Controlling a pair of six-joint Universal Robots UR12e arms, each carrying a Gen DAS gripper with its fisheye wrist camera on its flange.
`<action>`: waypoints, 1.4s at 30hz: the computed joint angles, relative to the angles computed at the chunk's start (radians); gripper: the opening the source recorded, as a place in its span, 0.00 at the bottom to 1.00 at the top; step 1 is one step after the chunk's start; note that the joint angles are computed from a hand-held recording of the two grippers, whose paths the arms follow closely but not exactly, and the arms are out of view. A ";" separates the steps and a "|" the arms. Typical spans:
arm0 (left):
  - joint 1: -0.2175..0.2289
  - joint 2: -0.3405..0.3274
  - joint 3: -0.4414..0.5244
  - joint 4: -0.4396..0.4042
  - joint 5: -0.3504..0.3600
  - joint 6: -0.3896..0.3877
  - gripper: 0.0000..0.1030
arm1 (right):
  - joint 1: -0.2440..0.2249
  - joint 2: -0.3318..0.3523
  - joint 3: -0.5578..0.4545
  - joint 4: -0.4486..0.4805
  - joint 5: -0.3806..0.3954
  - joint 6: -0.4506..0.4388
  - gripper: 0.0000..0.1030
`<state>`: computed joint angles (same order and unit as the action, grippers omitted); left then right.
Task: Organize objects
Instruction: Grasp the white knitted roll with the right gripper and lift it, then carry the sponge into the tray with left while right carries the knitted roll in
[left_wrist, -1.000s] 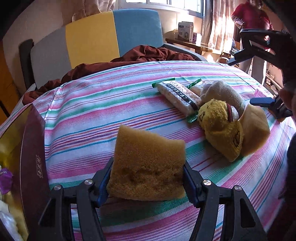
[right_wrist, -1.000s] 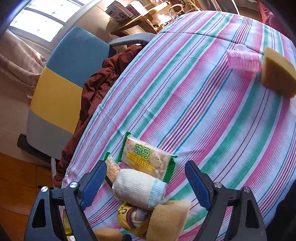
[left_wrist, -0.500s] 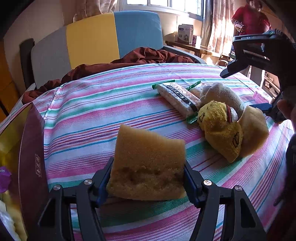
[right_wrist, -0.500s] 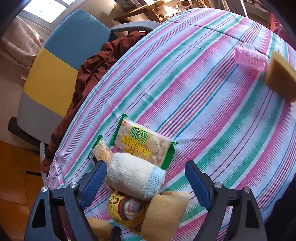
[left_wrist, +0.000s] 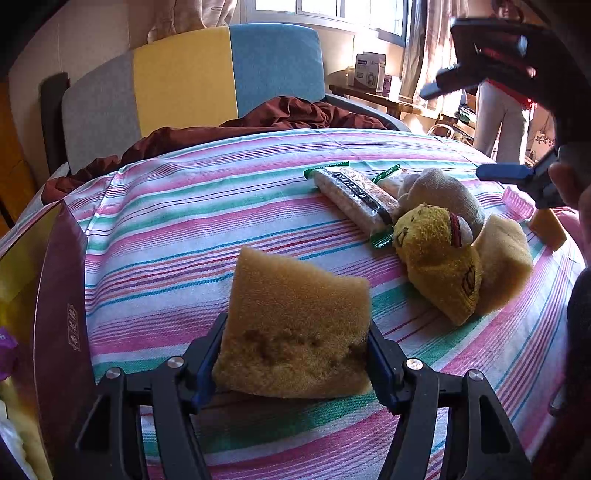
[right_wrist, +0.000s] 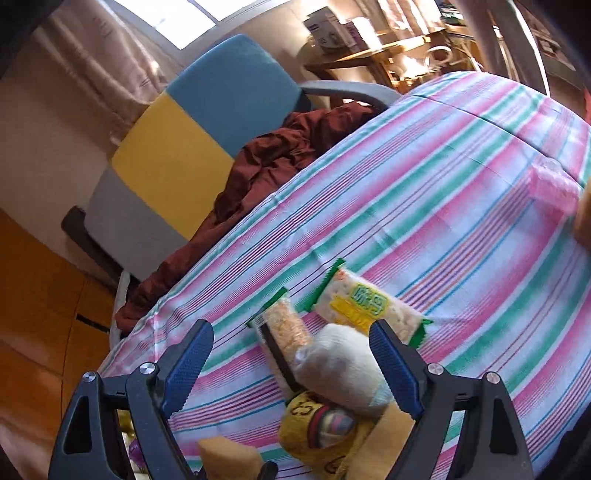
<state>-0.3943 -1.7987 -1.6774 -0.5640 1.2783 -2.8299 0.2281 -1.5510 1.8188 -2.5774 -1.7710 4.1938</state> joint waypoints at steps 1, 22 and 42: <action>0.000 0.000 0.000 0.000 -0.001 -0.001 0.66 | 0.008 0.008 -0.026 0.084 -0.031 -0.003 0.85; 0.000 -0.004 -0.001 0.009 -0.006 -0.002 0.66 | -0.017 0.037 -0.095 0.410 0.046 -0.087 0.58; 0.009 0.022 -0.008 -0.001 -0.017 0.015 0.62 | 0.027 0.051 -0.088 0.093 -0.003 -0.240 0.55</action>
